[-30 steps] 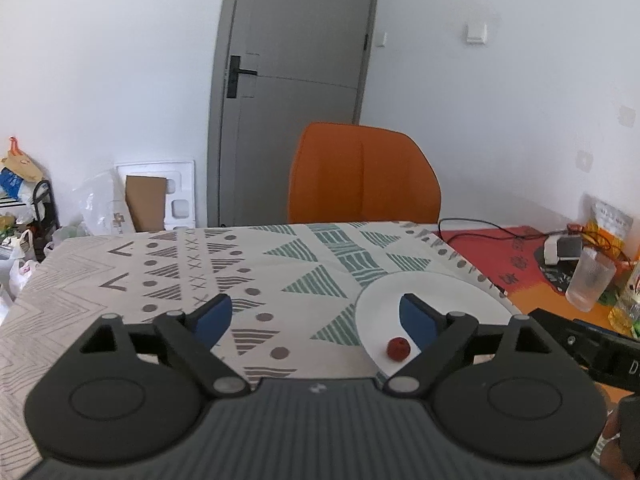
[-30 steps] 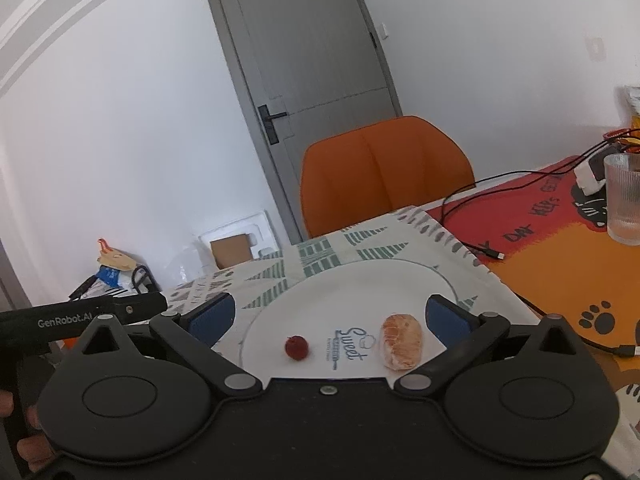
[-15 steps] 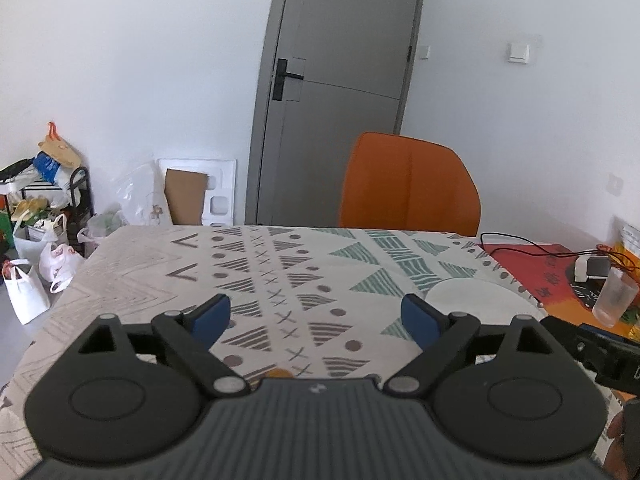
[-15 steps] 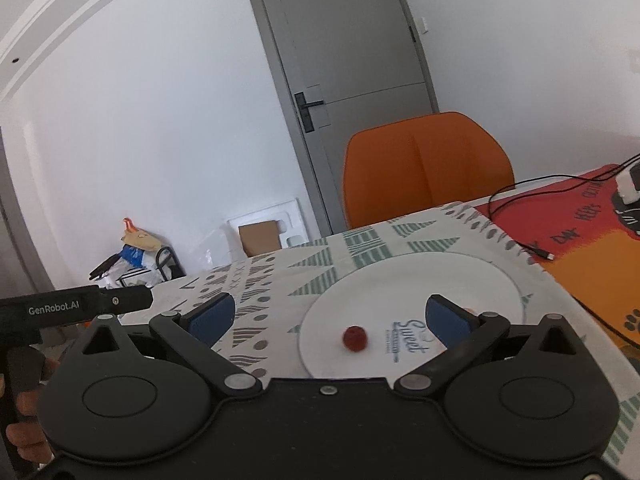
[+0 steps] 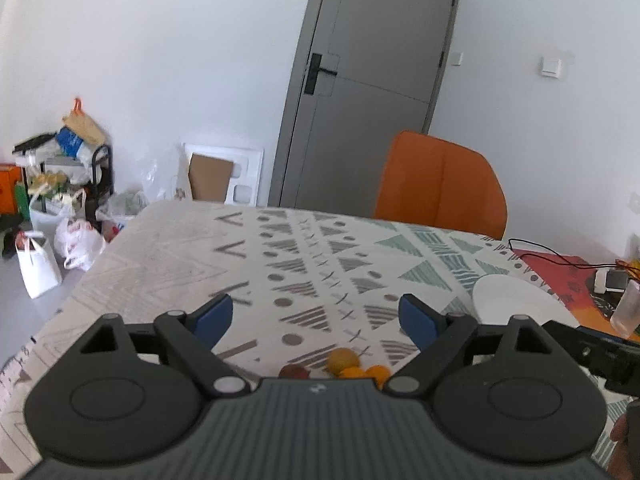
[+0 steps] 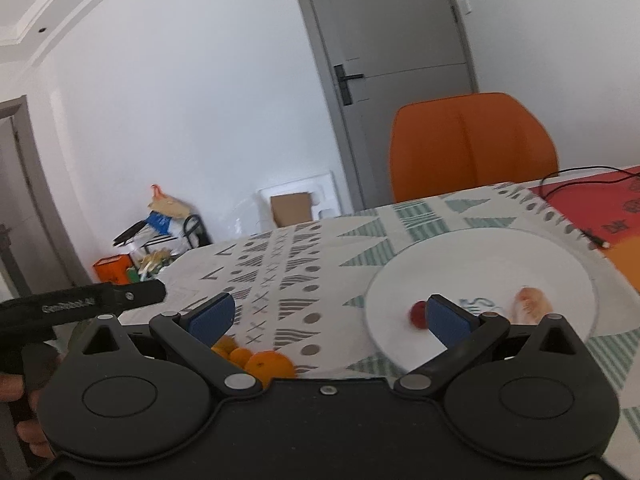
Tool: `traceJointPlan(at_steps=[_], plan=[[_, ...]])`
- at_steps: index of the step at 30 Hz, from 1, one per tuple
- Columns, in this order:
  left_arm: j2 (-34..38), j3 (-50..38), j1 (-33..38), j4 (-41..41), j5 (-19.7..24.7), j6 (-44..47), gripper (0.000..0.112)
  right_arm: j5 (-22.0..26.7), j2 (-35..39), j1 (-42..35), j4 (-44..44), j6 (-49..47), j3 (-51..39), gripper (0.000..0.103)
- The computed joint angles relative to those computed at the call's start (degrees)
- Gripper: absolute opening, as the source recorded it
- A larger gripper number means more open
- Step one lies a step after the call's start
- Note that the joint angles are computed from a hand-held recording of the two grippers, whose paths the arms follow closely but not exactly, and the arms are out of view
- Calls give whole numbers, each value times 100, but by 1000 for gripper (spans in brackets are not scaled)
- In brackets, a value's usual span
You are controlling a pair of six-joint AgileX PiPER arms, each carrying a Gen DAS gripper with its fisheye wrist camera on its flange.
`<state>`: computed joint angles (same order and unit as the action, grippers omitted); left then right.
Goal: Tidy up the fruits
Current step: 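Move both open grippers back to the fruit cluster, then grasp the dark red jujube with the left gripper while the right grasps an orange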
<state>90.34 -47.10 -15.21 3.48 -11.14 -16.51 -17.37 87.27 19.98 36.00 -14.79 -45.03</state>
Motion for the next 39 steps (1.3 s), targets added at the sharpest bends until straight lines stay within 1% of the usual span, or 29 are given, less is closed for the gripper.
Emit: traceJointPlan(at_steps=[2,3,6,8,10,12,13,15,19,20,22,25,27,28,29,30,32,34,36,38,39], plan=[[101,6,119,478,-39,-514,88,-41,100,60,79,-119,-58,103],[148,14,171,655,-78,-702,87,32,147,86,181,-276,-116,103],[314,15,322,1314,-204,-1404,85,107,283,131,148,-308,-213,102],[402,47,409,1619,-305,-1736,82,227,381,143,259,-431,-314,98],[506,45,462,1729,-371,-1884,79,387,483,90,-17,-168,-406,88],[597,30,530,2032,-412,-2214,72,534,594,75,-394,209,-489,84],[659,14,578,2312,-437,-2513,70,538,625,102,-442,259,-487,83],[759,-23,632,2780,-480,-3007,62,541,724,172,-195,-12,-526,81],[935,-88,752,3663,-574,-3880,54,644,876,233,40,-349,-649,81],[963,-96,773,3833,-598,-4044,50,705,914,235,91,-419,-696,81],[987,-75,787,3946,-654,-4141,47,781,975,247,-4,-362,-758,81],[975,-17,719,3527,-634,-3646,44,795,1083,300,221,-587,-839,80],[994,-29,720,3479,-633,-3608,35,838,1158,310,180,-526,-905,78],[999,-29,770,3731,-688,-3883,32,872,1196,313,189,-518,-942,77],[1021,-57,807,3964,-709,-4136,24,860,1217,313,-31,-280,-949,77],[1025,-59,825,4071,-707,-4250,21,837,1227,316,-258,-47,-951,75],[1013,-35,853,4151,-756,-4312,21,854,1274,273,-797,450,-1002,71],[994,-19,865,4228,-779,-4381,21,896,1282,229,-1181,850,-1027,65],[985,-44,869,4315,-769,-4478,21,944,1246,175,-1629,1375,-1001,62],[948,-51,861,4325,-724,-4541,21,951,1226,126,-1725,1572,-963,61],[917,-56,855,4318,-695,-4562,21,933,1207,93,-1815,1741,-921,59]])
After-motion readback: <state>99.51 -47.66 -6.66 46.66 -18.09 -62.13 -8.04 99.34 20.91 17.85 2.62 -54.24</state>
